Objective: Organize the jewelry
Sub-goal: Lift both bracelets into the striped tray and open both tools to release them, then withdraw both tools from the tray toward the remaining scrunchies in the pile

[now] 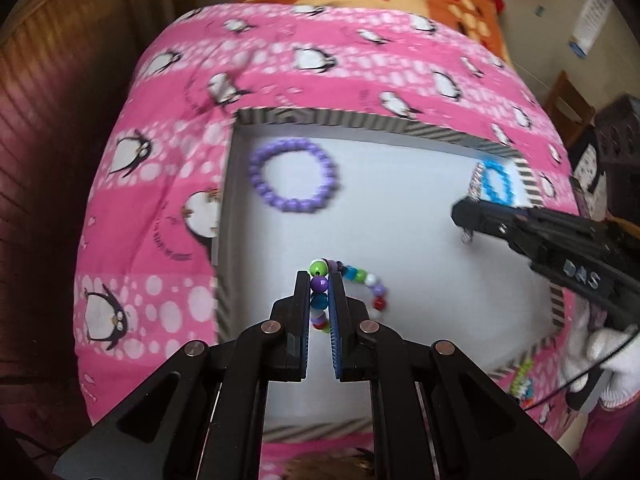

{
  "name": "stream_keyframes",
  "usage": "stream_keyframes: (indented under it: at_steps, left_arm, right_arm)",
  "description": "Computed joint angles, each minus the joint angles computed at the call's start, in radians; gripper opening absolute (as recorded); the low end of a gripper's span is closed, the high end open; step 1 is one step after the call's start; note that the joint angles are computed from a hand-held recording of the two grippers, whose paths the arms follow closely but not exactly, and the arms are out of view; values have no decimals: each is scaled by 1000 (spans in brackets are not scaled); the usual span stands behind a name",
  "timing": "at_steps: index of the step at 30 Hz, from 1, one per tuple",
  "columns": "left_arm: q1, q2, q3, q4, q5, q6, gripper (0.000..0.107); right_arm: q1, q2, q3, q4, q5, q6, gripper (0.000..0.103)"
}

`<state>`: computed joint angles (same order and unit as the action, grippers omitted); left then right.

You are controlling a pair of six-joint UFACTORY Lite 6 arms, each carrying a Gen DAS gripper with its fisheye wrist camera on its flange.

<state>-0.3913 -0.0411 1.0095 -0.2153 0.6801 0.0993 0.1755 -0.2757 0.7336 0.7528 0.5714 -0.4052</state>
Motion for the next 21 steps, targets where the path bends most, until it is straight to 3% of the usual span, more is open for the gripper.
stream_keyframes:
  at_steps: [5,12,13,15,18,21]
  left_arm:
    - [53,48,22,-17,-21,37,7]
    - [83,83,41,-11,-21,31,7]
    - [78,79,37,-3,-26,19,7]
    - [76,77,36,-11,-24,17,12]
    - [82,57,28,-49,-15,36,28]
    - [77,26,17,-49,-2,27,32]
  right_arm:
    - [37,278,172,103,-31,-104,7]
    - [43,472,309,202,8,-186,8]
    - [41,469,304,215,2,-202,11]
    - [24,434,274,247,0,-232,42]
    - [-3,388,247,256,20,-234,46]
    - [-30,282,185,228,34,-205,46]
